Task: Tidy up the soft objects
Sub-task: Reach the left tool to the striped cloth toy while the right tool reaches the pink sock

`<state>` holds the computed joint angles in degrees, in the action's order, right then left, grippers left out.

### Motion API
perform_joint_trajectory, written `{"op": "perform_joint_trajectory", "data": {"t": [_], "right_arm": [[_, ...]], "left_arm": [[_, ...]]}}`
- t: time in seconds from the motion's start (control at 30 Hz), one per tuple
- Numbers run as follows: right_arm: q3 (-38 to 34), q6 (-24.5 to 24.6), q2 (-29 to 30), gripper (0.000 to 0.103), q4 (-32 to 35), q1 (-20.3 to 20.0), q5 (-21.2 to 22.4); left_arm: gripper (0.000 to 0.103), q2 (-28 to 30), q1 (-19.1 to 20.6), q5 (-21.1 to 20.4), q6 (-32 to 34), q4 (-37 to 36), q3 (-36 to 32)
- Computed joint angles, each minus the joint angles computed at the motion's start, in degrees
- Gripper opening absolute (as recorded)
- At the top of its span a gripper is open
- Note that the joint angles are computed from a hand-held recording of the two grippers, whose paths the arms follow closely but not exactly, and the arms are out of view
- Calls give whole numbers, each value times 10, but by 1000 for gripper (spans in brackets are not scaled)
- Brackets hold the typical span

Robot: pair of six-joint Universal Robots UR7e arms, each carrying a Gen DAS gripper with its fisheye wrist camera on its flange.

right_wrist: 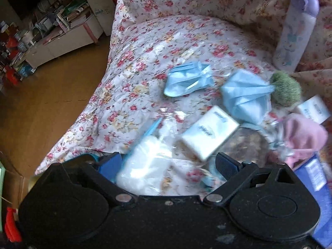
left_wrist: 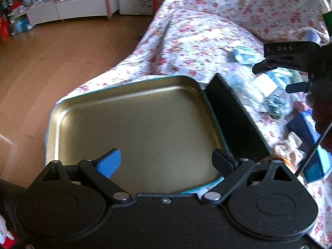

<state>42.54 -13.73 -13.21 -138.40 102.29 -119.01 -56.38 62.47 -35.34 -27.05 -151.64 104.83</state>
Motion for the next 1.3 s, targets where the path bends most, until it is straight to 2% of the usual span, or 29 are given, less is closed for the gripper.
{"op": "perform_joint_trajectory", "data": {"t": [0.27,0.43,0.57,0.73,0.97,1.13,1.3], "right_arm": [[152,-53,-126,98,-82,-18,-10],[230,-99,-184,98,-157,-31,-49],[258,-112,-204,98,-187,-44,-64],[272,-116,-212,98,-196,-57,-60],[262,-155,-201,99,-215,-66,-52],[214,-177,-172,101,-217,-75,-44],[140,-215,-123,102,-194,-79,-38]], "left_arm": [[91,35,-26,-9,92,-56,-8],[91,64,-32,-78,100,-60,-24],[91,95,-44,-91,126,-61,-32],[91,118,-45,-103,131,-56,-47],[92,140,-40,-131,135,-38,-71],[92,162,-41,-135,147,-27,-90],[92,178,-34,-130,121,-1,-115]]}}
